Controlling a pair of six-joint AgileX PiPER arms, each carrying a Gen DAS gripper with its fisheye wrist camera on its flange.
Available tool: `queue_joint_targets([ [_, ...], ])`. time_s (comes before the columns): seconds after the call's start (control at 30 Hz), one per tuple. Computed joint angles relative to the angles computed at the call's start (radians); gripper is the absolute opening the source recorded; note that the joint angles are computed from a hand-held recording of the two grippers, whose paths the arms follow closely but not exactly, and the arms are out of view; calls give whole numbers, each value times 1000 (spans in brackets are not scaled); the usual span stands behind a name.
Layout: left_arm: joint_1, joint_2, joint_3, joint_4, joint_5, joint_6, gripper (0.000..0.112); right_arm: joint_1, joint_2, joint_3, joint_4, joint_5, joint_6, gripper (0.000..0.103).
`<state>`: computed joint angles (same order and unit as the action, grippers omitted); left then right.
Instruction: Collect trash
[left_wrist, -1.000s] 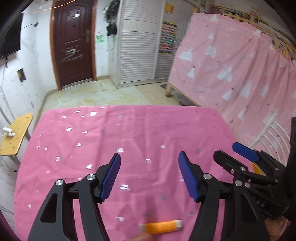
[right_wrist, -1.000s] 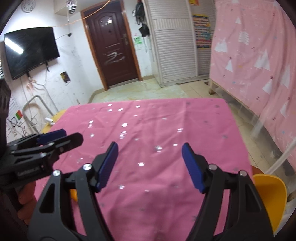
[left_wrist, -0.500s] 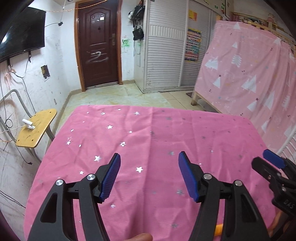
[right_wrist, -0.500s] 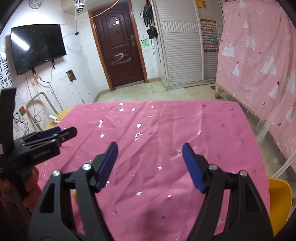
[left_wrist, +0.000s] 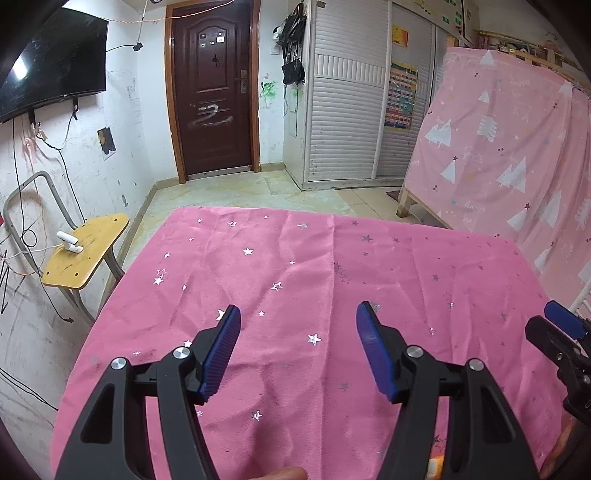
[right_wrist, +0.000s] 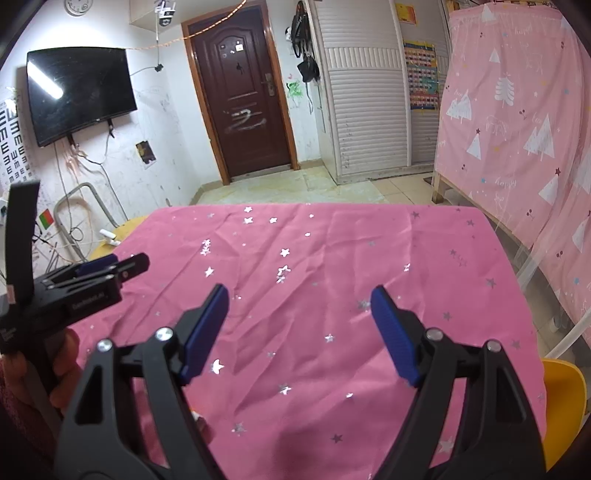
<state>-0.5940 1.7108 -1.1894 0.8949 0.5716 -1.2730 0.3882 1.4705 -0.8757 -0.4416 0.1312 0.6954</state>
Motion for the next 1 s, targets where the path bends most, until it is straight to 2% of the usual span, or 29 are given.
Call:
queue_joint_targets([
  [0.6,16,-2,8,14,-5,-2,58,3,0,2,-48,-3,50,76],
  [1.0,10,1,3,14,2,-5,58,1,3,-1,-17,-4,18,76],
])
